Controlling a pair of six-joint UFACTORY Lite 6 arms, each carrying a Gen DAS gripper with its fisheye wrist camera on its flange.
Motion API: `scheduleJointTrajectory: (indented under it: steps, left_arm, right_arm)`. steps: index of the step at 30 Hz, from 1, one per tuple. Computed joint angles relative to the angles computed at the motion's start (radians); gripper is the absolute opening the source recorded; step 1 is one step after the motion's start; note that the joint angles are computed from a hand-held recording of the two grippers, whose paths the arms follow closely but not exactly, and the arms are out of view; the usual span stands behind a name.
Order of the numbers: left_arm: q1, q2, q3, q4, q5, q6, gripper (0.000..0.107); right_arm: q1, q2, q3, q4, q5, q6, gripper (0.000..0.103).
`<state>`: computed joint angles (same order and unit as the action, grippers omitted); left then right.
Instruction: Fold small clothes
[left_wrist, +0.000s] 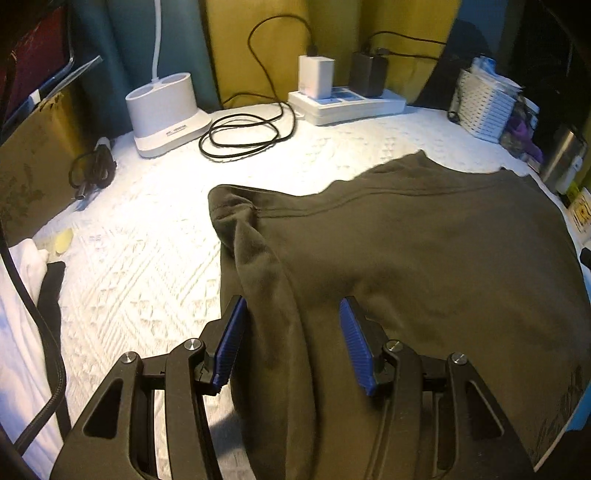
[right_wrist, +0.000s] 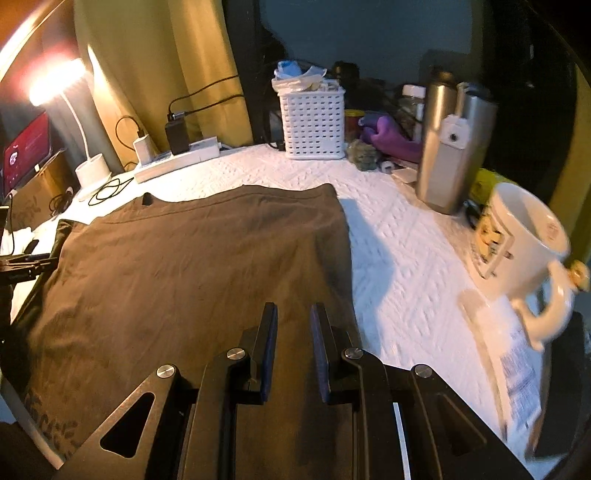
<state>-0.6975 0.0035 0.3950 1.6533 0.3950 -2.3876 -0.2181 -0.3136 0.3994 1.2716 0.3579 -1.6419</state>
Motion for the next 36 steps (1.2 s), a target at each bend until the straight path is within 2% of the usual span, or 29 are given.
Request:
scheduleJointTrajectory:
  steps: [5,7,10,17,19,24,30,31,32,33,36]
  left_arm:
    - [0.007,0.037,0.039,-0.108,0.036,0.104,0.052]
    - [0.002,0.060,0.055,-0.191,0.077,0.157,0.052]
    - [0.012,0.039,0.028,-0.213,0.093,0.138,0.053]
    - [0.021,-0.041,0.004,-0.315,0.097,0.184,0.052]
    - [0.031,-0.075,0.000,-0.292,0.085,0.176,0.053]
    - [0.136,-0.062,0.029,-0.067,-0.032,0.070,0.053]
    - [0.219,0.045,0.109,0.224,-0.093,-0.059,0.052]
    - [0.229,0.062,0.111,0.289,-0.093,-0.112,0.041]
    - [0.238,0.088,0.120,0.311,-0.089,-0.124,0.016]
    - [0.243,0.109,0.127,0.302,-0.080,-0.112,0.009]
    - [0.253,0.111,0.109,0.379,-0.057,-0.171,0.003]
  right_arm:
    - [0.041,0.186,0.114,0.095,0.008,-0.095,0.020]
    - [0.044,0.256,0.161,0.081,0.018,-0.085,0.020]
    - [0.047,0.333,0.212,0.029,0.036,-0.045,0.020]
    - [0.073,0.385,0.249,0.047,0.038,-0.096,0.021]
    - [0.086,0.386,0.247,0.069,0.023,-0.112,0.021]
    - [0.128,0.360,0.222,0.118,-0.049,-0.139,0.021]
    - [0.197,0.308,0.196,0.065,-0.182,-0.004,0.021]
    - [0.198,0.304,0.197,0.044,-0.194,0.025,0.021]
    - [0.197,0.301,0.198,0.017,-0.201,0.057,0.021]
    - [0.196,0.302,0.202,-0.005,-0.206,0.083,0.021]
    - [0.193,0.318,0.212,-0.027,-0.235,0.110,0.021]
